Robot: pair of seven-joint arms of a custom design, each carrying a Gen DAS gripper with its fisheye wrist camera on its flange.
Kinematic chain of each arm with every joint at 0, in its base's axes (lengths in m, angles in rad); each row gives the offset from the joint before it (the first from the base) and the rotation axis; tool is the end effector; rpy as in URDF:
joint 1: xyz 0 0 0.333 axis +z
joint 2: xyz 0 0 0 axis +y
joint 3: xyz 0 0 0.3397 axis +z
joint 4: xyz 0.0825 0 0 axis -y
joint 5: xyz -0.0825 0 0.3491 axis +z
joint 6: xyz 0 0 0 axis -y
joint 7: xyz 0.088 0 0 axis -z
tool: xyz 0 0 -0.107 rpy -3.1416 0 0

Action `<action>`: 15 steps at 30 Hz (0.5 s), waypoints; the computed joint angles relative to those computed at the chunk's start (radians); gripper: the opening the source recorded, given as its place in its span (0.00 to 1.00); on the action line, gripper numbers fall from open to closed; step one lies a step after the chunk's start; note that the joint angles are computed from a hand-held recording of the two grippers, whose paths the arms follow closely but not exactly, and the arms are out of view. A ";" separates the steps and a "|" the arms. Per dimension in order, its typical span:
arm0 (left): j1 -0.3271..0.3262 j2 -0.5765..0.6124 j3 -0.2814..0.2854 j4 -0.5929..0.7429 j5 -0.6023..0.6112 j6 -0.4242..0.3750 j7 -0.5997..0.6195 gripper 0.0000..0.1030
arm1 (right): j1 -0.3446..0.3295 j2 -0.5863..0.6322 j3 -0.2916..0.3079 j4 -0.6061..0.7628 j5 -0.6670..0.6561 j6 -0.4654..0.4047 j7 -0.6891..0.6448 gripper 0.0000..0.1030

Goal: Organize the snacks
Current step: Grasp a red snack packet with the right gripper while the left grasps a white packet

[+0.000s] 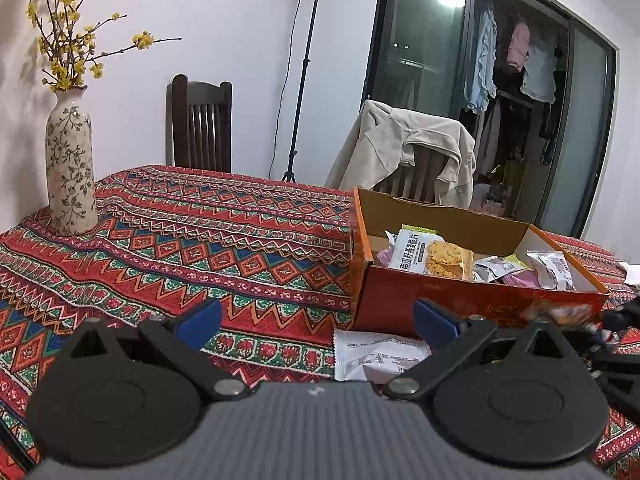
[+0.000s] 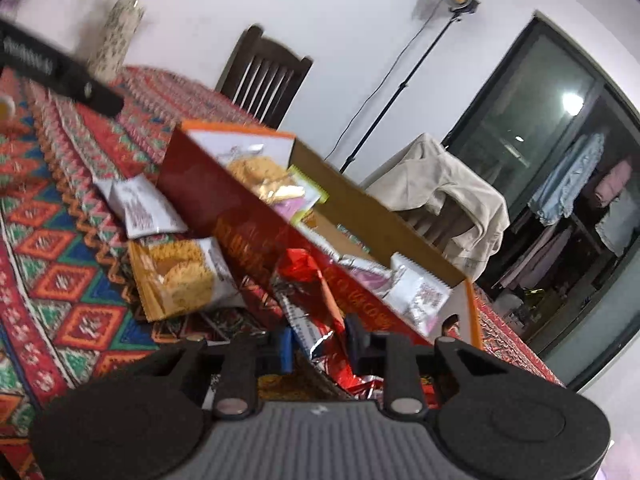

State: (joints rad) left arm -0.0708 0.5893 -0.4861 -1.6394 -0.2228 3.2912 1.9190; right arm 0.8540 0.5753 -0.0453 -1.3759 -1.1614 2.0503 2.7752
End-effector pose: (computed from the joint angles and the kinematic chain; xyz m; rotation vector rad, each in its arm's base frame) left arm 0.6581 -0.2774 0.4727 -1.2673 1.9718 -1.3427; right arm 0.5268 0.4917 0.4542 -1.8722 1.6092 -1.3997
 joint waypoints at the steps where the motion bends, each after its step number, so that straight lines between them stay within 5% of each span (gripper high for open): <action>1: -0.002 -0.001 0.003 0.000 -0.001 0.000 -0.001 1.00 | 0.008 -0.021 -0.005 -0.026 -0.016 0.010 0.050 0.24; 15: -0.058 -0.003 0.073 0.018 -0.015 -0.029 -0.010 1.00 | -0.060 -0.222 0.063 -0.303 -0.213 0.120 0.793 0.24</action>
State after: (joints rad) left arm -0.1283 0.5868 -0.4131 -1.6215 -0.2380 3.2624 1.9086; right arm 0.7944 0.3535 0.0180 -1.6788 -1.3743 2.1703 3.5682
